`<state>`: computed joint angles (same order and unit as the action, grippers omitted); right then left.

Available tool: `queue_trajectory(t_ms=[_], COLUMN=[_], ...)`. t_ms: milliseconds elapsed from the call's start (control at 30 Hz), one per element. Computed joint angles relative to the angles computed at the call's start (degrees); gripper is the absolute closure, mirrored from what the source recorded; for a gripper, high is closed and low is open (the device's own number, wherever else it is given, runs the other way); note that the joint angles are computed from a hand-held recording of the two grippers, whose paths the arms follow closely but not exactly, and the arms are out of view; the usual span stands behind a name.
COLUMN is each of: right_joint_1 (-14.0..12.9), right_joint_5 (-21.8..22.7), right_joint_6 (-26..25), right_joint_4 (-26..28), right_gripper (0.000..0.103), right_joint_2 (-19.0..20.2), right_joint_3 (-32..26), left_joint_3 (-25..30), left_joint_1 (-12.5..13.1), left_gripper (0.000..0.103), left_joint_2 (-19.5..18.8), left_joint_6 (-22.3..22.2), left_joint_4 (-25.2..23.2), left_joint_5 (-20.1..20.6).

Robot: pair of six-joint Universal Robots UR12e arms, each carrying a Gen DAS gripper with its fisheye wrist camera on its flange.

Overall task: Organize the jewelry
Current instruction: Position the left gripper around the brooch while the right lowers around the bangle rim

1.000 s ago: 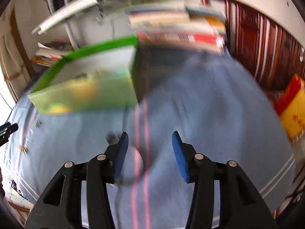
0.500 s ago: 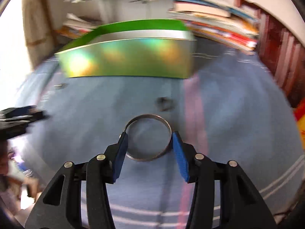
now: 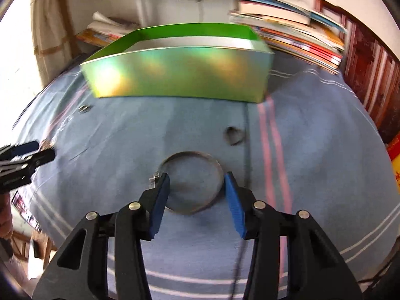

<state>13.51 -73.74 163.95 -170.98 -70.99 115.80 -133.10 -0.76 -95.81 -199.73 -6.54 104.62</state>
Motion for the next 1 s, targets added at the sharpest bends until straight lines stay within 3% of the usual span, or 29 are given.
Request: queue_trajectory(t_ms=[100,433,467,533,633,833,1000], right_joint_1=[-0.5,2.1,2.1,2.0,1.7,1.2,1.0], right_joint_5=[5.1,-5.0,-4.7,-4.4,-4.0,-3.9,-3.8], right_joint_6=[-1.7,2.1,2.3,2.3,2.6,3.2,3.4], right_joint_4=[2.8,-2.9,-3.2,-3.6,-3.1,-2.6,-3.2], right_gripper=[0.057,0.058,0.061,0.083,0.093,0.094,0.088], right_joint_2=[-1.0,0.6,0.6,0.6,0.2,-0.3,-0.4], right_joint_3=[0.5,0.1,0.2,0.4,0.6,1.0,1.4], left_joint_3=[-0.5,0.7,0.9,1.1,1.3,1.3,0.9], left_joint_1=[0.6,-0.3,-0.4,-0.5,-0.6,-1.3,-2.3], left_gripper=[0.031,0.031,0.031,0.031,0.031,0.030,0.027], left_joint_2=[0.3,-1.7,-2.0,-2.3,-2.9,-3.8,-3.2], left_joint_6=[-0.2,-0.1,-0.1,0.0,0.8,6.9,7.4], left_joint_4=[0.2,2.4,2.7,3.2,4.9,8.8,9.5], left_joint_5=[-1.3,-1.3,-0.9,-1.2,-3.6,-11.4,-7.0])
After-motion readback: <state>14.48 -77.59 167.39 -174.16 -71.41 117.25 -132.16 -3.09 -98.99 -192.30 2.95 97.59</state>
